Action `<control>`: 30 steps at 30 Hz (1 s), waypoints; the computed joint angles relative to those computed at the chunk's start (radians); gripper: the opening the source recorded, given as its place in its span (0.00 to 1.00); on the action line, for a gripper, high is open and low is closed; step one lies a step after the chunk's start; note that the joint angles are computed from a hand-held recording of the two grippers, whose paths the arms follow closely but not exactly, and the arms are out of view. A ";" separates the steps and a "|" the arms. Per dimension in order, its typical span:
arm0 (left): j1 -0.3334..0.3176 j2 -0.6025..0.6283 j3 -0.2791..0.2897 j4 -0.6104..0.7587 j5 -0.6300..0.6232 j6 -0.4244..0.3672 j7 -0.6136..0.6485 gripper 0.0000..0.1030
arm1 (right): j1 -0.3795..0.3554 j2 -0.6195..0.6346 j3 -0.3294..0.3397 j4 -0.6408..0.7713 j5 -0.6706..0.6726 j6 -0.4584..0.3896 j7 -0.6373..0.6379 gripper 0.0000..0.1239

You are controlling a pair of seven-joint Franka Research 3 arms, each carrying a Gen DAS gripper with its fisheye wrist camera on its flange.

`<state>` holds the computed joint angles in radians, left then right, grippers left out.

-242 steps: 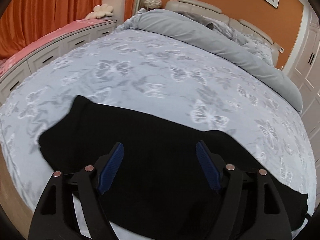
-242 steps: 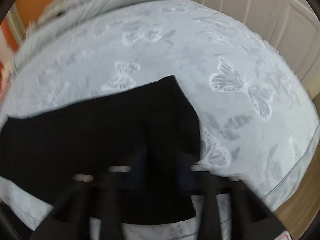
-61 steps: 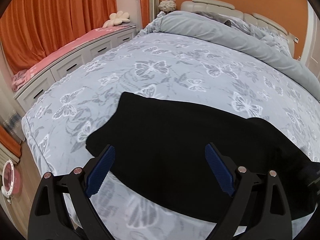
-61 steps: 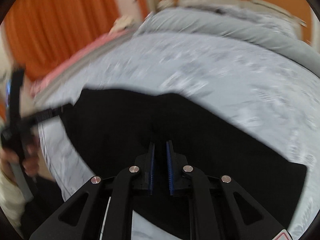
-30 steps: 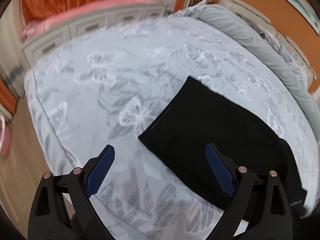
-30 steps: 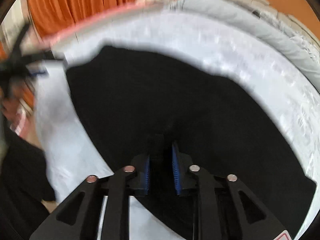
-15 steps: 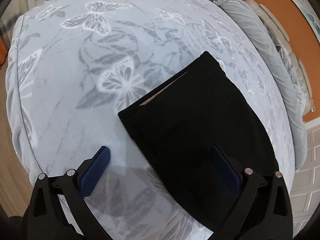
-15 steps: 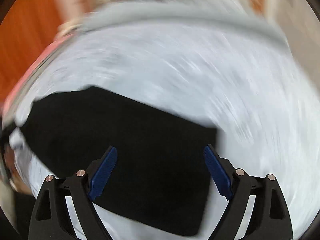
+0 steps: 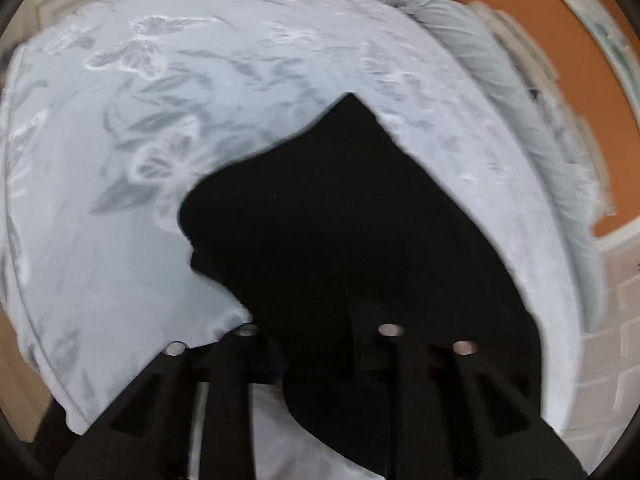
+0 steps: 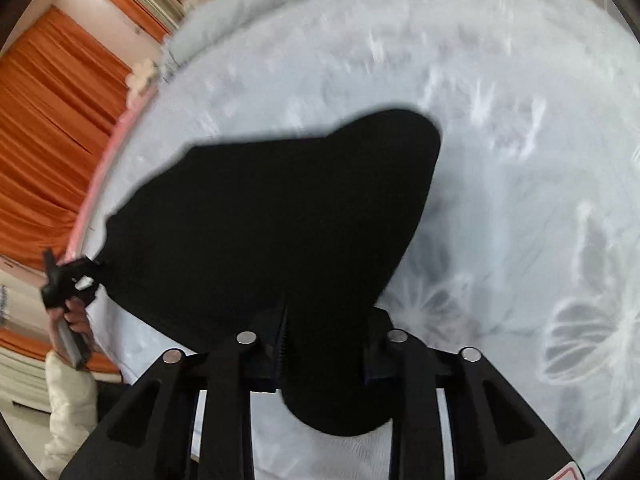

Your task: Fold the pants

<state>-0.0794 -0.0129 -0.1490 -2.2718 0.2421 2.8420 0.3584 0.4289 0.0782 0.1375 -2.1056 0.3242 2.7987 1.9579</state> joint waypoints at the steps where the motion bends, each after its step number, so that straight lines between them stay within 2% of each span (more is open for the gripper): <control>1: -0.002 -0.019 0.000 -0.012 -0.027 0.015 0.034 0.18 | -0.003 -0.036 0.002 -0.024 0.017 0.021 -0.019 0.15; 2: -0.009 -0.043 0.002 -0.032 -0.076 0.036 0.087 0.18 | -0.004 -0.075 0.000 -0.053 0.012 0.037 -0.024 0.14; 4: -0.060 -0.106 0.027 -0.080 -0.273 0.062 0.287 0.18 | -0.011 -0.164 -0.002 -0.129 0.025 0.059 -0.044 0.14; 5: -0.098 -0.127 0.048 -0.093 -0.367 0.057 0.396 0.18 | -0.026 -0.187 0.004 -0.153 -0.022 0.054 -0.006 0.14; 6: -0.125 -0.136 0.061 -0.096 -0.430 0.042 0.471 0.19 | -0.055 -0.230 0.013 -0.202 -0.094 0.037 0.066 0.14; 7: -0.153 -0.136 0.072 -0.098 -0.496 0.016 0.547 0.20 | -0.064 -0.248 0.012 -0.229 -0.100 0.023 0.085 0.15; 8: -0.159 -0.125 0.067 -0.093 -0.520 -0.021 0.574 0.24 | -0.077 -0.254 0.004 -0.248 -0.099 -0.038 0.093 0.18; 9: -0.148 -0.099 0.048 -0.075 -0.502 -0.091 0.551 0.26 | -0.094 -0.229 0.005 -0.231 -0.136 -0.107 0.122 0.21; 10: -0.131 -0.079 0.028 -0.070 -0.466 -0.116 0.504 0.30 | -0.115 -0.205 0.014 -0.209 -0.199 -0.192 0.184 0.36; 11: -0.118 -0.080 0.011 -0.084 -0.433 -0.085 0.461 0.31 | -0.118 -0.195 0.009 -0.206 -0.210 -0.221 0.211 0.42; 12: -0.107 -0.084 0.001 -0.080 -0.400 -0.085 0.430 0.32 | -0.117 -0.208 0.005 -0.215 -0.216 -0.204 0.226 0.44; 13: -0.097 -0.091 -0.006 -0.075 -0.365 -0.095 0.403 0.40 | -0.126 -0.233 0.010 -0.225 -0.288 -0.182 0.291 0.46; 14: -0.079 -0.102 -0.018 -0.076 -0.296 -0.099 0.332 0.50 | -0.170 -0.265 0.050 -0.237 -0.431 -0.160 0.421 0.50; 15: -0.061 -0.118 -0.027 -0.092 -0.243 -0.070 0.249 0.53 | -0.198 -0.290 0.075 -0.249 -0.532 -0.144 0.519 0.52; 16: -0.059 -0.126 -0.026 -0.104 -0.238 -0.049 0.219 0.59 | -0.225 -0.313 0.100 -0.255 -0.621 -0.101 0.592 0.52; 17: -0.069 -0.126 -0.014 -0.110 -0.273 -0.031 0.228 0.62 | -0.217 -0.308 0.096 -0.255 -0.649 -0.022 0.595 0.52; 18: -0.082 -0.112 -0.001 -0.100 -0.316 -0.029 0.252 0.63 | -0.191 -0.288 0.075 -0.249 -0.612 0.040 0.535 0.52; 20: -0.073 -0.103 -0.011 -0.085 -0.284 -0.057 0.218 0.64 | -0.098 -0.206 0.038 -0.189 -0.472 0.123 0.335 0.50; 22: -0.064 -0.073 -0.025 -0.053 -0.223 -0.086 0.169 0.64 | -0.046 -0.095 0.048 -0.065 -0.410 0.066 0.190 0.50; 26: -0.059 -0.057 -0.029 -0.039 -0.153 -0.098 0.121 0.69 | 0.065 0.122 0.052 0.202 -0.556 -0.117 0.100 0.51; 27: -0.059 -0.049 -0.030 -0.030 -0.142 -0.100 0.110 0.69 | 0.088 0.142 0.048 0.226 -0.571 -0.138 0.080 0.51; 28: -0.061 -0.071 -0.029 -0.052 -0.147 -0.098 0.113 0.70 | 0.114 0.169 0.048 0.254 -0.586 -0.153 0.045 0.56; 30: -0.063 -0.071 -0.025 -0.056 -0.151 -0.095 0.124 0.70 | 0.180 0.203 0.015 0.287 -0.661 -0.179 0.051 0.57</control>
